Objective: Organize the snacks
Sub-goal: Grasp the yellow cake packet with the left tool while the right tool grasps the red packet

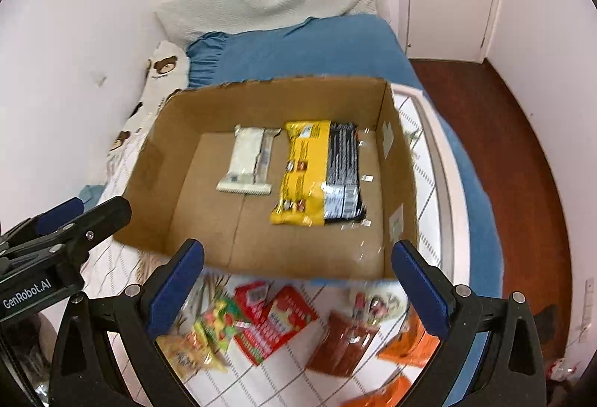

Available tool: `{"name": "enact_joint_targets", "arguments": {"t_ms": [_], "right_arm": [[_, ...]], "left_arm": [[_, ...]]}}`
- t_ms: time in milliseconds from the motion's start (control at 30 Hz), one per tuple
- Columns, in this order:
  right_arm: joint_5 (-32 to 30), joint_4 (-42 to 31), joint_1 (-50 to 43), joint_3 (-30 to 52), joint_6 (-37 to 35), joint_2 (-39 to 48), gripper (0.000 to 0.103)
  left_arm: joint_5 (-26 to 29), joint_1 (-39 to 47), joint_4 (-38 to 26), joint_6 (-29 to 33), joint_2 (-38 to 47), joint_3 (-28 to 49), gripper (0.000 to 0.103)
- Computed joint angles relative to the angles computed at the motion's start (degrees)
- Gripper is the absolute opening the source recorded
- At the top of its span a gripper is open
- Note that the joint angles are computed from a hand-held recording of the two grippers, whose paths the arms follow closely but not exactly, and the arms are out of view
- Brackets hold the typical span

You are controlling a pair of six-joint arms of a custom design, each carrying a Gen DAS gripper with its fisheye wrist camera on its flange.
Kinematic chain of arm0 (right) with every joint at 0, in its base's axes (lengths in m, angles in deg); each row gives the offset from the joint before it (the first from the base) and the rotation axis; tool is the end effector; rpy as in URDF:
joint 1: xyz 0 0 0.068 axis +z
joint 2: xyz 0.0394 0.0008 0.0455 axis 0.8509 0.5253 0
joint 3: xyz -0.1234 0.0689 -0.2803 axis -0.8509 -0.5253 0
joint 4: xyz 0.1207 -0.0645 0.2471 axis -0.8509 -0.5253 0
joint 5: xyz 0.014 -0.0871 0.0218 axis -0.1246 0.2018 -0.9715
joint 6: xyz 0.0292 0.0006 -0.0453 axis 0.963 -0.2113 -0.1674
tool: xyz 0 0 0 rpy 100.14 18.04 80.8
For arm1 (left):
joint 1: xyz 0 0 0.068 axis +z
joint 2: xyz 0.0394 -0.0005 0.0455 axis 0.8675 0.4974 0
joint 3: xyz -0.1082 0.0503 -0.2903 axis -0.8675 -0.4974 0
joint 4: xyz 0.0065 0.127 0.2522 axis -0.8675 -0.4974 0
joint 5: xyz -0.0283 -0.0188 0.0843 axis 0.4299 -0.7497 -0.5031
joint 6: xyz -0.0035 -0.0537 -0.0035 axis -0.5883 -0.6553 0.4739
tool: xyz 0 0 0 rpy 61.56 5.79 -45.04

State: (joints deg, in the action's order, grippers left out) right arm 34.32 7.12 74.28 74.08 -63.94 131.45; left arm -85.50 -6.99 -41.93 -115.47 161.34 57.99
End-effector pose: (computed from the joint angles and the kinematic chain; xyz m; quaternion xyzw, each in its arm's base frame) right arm 0.2013 0.0646 0.3273 -0.1729 0.9547 0.1181 0.2114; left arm 0.1314 -0.2678 0.3607 -0.1780 0.9515 0.0178 0.2504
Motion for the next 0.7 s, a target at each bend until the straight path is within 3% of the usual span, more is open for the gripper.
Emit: {"name": "enact_joint_targets", "arguments": {"t_ms": [133, 267, 400, 533, 700], "right_arm": [[-4.98, -1.03, -5.34, -6.66, -3.77, -2.76, 0.102], [-9.17, -2.93, -11.31, -12.95, -8.91, -4.61, 0.102], [-10.3, -2.76, -15.32, -19.54, -12.61, -6.75, 0.102], [-11.5, -4.21, -19.99, -24.91, -15.37, -8.36, 0.082], [-10.0, -8.14, -26.8, -27.97, -18.38, -12.33, 0.082]], "left_arm": [[4.04, -5.38, -0.02, -4.22, 0.11, -4.77, 0.092], [11.75, -9.23, 2.74, -3.16, 2.08, -11.8, 0.092], [18.93, -12.23, 6.55, 3.8, 6.62, -17.9, 0.092], [25.59, -12.67, 14.43, 11.81, 9.73, -24.27, 0.092], [26.08, -12.35, 19.76, 19.84, 14.49, -26.18, 0.092]]}}
